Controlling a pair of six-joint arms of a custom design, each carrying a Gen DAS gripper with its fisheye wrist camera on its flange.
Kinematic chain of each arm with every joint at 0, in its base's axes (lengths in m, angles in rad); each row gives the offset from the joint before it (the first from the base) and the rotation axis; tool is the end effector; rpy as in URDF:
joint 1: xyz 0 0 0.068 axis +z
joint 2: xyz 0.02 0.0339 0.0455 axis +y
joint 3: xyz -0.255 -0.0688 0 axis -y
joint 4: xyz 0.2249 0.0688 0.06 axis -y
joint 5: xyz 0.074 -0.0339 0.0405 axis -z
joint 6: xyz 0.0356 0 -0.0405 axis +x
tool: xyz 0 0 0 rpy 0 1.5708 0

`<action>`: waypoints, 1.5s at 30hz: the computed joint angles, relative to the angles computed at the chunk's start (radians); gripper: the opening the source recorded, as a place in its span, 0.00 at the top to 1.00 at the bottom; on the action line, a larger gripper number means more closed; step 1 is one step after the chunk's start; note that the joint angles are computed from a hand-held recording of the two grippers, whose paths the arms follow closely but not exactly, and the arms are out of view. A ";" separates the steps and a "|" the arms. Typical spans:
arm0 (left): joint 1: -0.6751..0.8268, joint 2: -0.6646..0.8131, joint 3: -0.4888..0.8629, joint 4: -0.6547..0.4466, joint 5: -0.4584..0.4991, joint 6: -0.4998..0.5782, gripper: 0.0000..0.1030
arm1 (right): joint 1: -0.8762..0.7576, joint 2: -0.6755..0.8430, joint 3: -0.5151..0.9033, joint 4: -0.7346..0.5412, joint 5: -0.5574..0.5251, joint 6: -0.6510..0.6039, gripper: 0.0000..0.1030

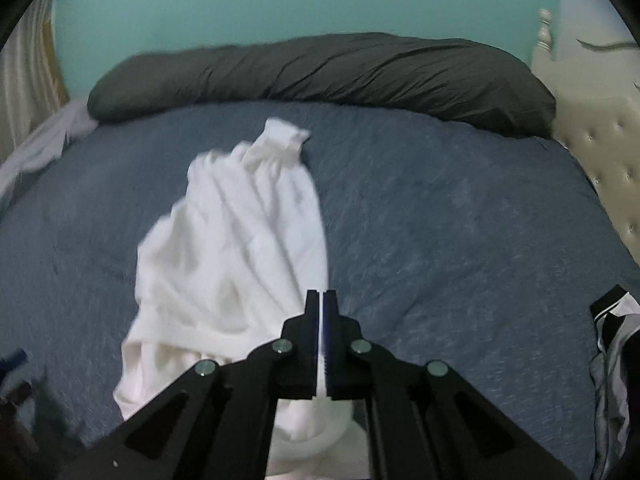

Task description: Fold clothes

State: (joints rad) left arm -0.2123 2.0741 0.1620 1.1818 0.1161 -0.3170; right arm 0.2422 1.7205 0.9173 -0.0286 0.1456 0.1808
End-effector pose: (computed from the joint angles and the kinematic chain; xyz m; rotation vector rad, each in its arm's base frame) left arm 0.2002 -0.0474 0.0319 -0.0614 2.3282 -0.4027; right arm 0.3225 0.0744 0.1647 -0.0059 2.3912 0.0239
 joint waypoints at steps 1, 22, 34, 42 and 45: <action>-0.001 -0.001 -0.002 0.001 -0.001 0.000 0.00 | -0.013 -0.002 0.015 -0.027 -0.047 -0.012 0.99; 0.018 0.019 0.020 -0.016 0.021 -0.004 0.00 | 0.133 0.360 0.191 -0.115 0.098 -0.116 0.55; 0.005 0.035 0.028 -0.016 0.017 -0.007 0.00 | 0.081 0.157 0.097 0.046 0.086 -0.065 0.99; -0.011 0.032 0.029 -0.019 0.007 -0.006 0.00 | -0.033 -0.114 -0.059 0.083 0.032 -0.057 0.99; -0.030 0.032 0.032 -0.024 0.000 -0.011 0.00 | -0.113 -0.236 -0.167 0.102 -0.014 -0.050 0.99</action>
